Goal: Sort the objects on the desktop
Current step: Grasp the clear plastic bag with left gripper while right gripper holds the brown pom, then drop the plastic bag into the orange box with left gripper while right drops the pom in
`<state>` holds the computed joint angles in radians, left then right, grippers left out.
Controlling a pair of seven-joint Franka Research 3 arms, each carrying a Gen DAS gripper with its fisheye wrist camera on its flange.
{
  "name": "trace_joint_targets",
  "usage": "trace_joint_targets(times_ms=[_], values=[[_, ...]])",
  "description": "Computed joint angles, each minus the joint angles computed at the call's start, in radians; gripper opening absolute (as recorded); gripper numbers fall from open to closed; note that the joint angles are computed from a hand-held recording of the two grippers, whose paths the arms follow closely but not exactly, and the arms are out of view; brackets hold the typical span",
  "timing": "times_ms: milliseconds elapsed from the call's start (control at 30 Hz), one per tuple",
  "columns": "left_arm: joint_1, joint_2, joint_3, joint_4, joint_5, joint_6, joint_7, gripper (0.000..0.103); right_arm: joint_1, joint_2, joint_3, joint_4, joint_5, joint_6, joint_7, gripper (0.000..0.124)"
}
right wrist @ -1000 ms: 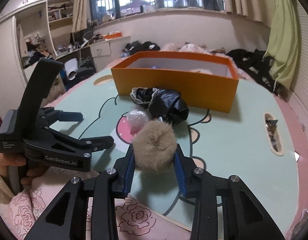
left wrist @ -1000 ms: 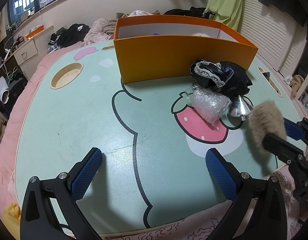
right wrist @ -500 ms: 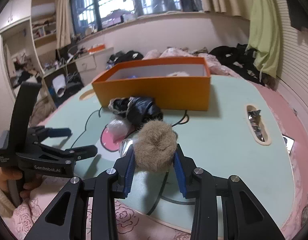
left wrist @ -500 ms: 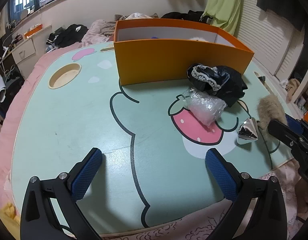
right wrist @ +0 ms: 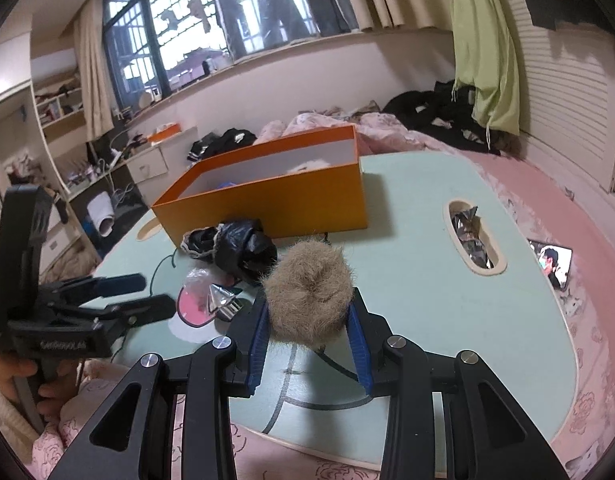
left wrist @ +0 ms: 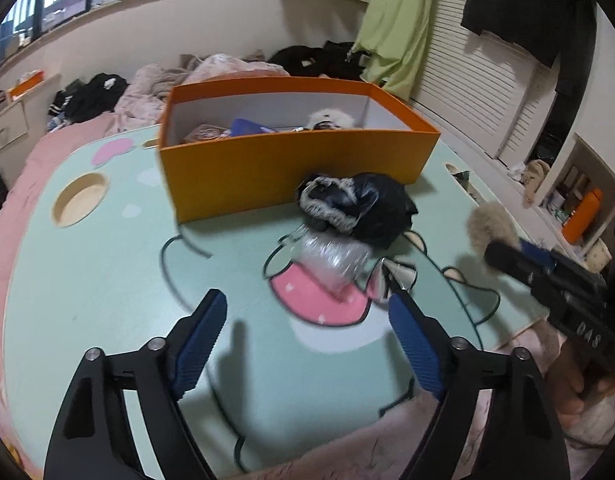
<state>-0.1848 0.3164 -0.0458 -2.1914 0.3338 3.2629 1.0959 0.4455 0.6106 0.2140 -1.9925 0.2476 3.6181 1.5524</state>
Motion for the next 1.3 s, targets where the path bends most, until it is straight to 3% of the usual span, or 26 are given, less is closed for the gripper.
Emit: trace_joint_targets(times_ms=[33, 133, 233, 300, 333, 433, 533, 633, 700, 800, 867, 967, 1067, 1100, 1233, 1267, 1300], values=[[0.034, 0.018, -0.041, 0.034, -0.001, -0.028, 0.01, 0.076, -0.004, 0.0, 0.003, 0.001, -0.003, -0.005, 0.003, 0.035], [0.069, 0.05, -0.09, 0.093, 0.0, -0.067, 0.032, 0.072, -0.011, -0.003, 0.008, -0.005, -0.012, -0.005, 0.007, 0.035], [0.044, 0.098, -0.076, 0.177, 0.0, -0.137, 0.029, 0.068, -0.017, -0.005, 0.011, -0.01, -0.02, -0.003, 0.012, 0.036], [0.069, 0.117, -0.107, 0.202, -0.027, -0.182, 0.052, 0.04, -0.016, -0.005, 0.01, -0.01, -0.021, -0.004, 0.013, 0.036], [0.063, 0.119, -0.093, 0.202, 0.011, -0.168, 0.01, 0.04, -0.016, -0.006, 0.01, -0.011, -0.022, -0.005, 0.014, 0.036], [0.141, 0.096, -0.172, 0.139, -0.044, -0.101, 0.067, 0.039, -0.027, -0.006, 0.018, -0.013, -0.033, -0.005, 0.022, 0.036], [0.137, 0.041, -0.153, 0.055, -0.038, -0.04, 0.06, 0.039, -0.026, -0.007, 0.016, -0.013, -0.035, -0.01, 0.025, 0.036], [0.197, -0.007, -0.2, -0.015, -0.035, -0.014, 0.073, 0.039, -0.016, -0.01, 0.005, -0.01, -0.029, -0.013, 0.017, 0.036], [0.157, -0.045, -0.146, -0.059, -0.033, 0.012, 0.056, 0.039, 0.012, -0.015, -0.02, -0.007, -0.001, -0.002, -0.002, 0.035], [0.236, -0.071, -0.202, -0.087, -0.024, 0.05, 0.035, 0.039, 0.044, -0.021, -0.047, 0.005, 0.043, 0.023, -0.034, 0.035], [0.258, -0.082, -0.209, -0.081, -0.012, 0.07, 0.015, 0.039, 0.025, -0.021, -0.034, 0.028, 0.029, 0.017, -0.036, 0.035], [0.188, -0.079, -0.136, -0.027, -0.014, 0.063, 0.01, 0.039, 0.009, -0.007, -0.029, 0.101, 0.007, -0.014, -0.045, 0.035], [0.187, -0.044, -0.136, 0.062, -0.008, 0.047, 0.009, 0.039, -0.018, 0.032, -0.013, 0.232, -0.015, -0.112, -0.045, 0.035], [0.183, -0.026, -0.135, 0.098, -0.01, 0.033, 0.008, 0.039, -0.004, 0.051, -0.031, 0.283, -0.008, -0.15, -0.051, 0.035], [0.167, 0.096, -0.133, 0.283, -0.023, -0.032, 0.018, 0.042, 0.169, 0.181, -0.242, 0.543, 0.073, -0.327, -0.095, 0.037], [0.18, 0.141, -0.154, 0.341, -0.05, -0.07, 0.036, 0.054, 0.194, 0.213, -0.281, 0.596, 0.071, -0.371, -0.089, 0.045], [0.165, 0.169, -0.14, 0.385, -0.049, -0.118, 0.014, 0.061, 0.239, 0.252, -0.355, 0.655, 0.059, -0.434, -0.051, 0.058]])
